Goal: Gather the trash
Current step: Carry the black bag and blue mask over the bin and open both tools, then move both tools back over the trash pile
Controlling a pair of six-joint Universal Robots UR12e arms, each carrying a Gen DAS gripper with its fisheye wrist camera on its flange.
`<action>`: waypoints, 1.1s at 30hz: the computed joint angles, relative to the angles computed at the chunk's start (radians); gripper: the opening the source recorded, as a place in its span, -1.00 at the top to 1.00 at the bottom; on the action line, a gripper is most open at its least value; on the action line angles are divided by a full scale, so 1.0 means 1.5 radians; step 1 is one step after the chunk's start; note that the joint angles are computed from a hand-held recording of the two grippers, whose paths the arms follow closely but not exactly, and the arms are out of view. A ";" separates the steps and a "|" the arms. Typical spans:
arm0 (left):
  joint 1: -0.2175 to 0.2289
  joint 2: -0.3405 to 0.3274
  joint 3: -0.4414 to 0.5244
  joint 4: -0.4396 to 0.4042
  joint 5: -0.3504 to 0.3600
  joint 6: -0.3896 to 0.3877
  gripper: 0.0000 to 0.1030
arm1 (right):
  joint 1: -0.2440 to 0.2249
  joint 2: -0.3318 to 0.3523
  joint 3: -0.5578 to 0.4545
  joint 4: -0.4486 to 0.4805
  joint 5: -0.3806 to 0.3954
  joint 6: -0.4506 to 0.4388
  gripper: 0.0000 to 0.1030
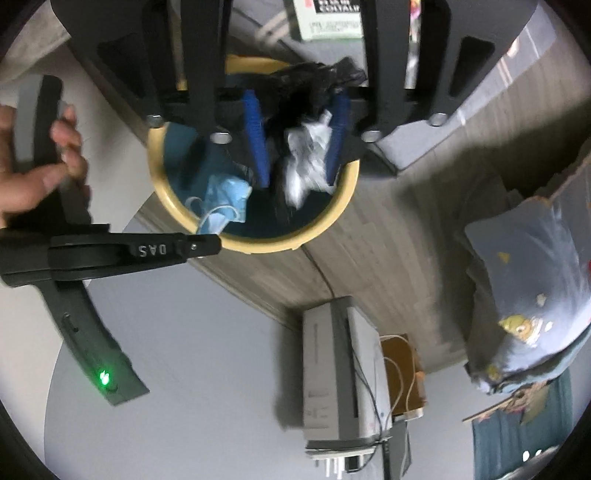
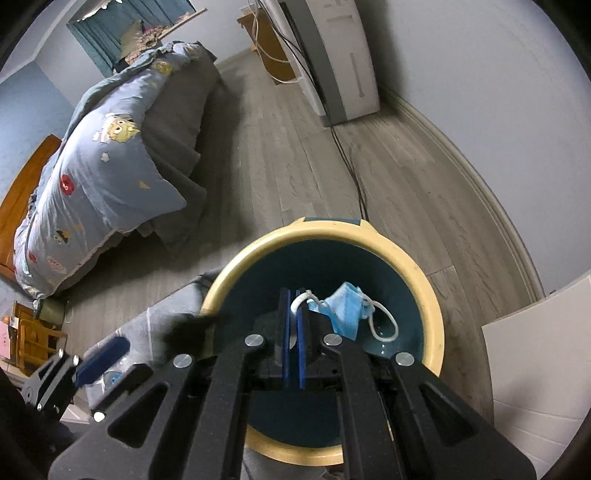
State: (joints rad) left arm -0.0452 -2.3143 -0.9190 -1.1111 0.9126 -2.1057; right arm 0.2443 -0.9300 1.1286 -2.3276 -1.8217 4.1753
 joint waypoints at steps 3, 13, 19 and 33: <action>-0.001 -0.002 -0.003 0.007 -0.008 -0.011 -0.16 | -0.001 0.000 0.001 0.007 0.001 0.002 0.82; 0.017 -0.011 0.017 0.027 -0.022 -0.083 -0.60 | 0.003 -0.003 0.000 0.010 -0.010 0.010 -0.51; 0.042 -0.005 0.024 0.053 -0.033 -0.132 -0.75 | 0.020 0.004 -0.038 0.061 -0.075 -0.010 -0.89; 0.127 0.003 0.041 0.139 -0.003 -0.254 -0.85 | 0.063 0.065 -0.177 0.137 -0.111 -0.082 -0.89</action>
State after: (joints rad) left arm 0.1451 -2.3100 -0.8578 -0.9027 0.9081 -2.4864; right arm 0.3386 -0.8330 0.8631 -2.1225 -1.9874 4.0516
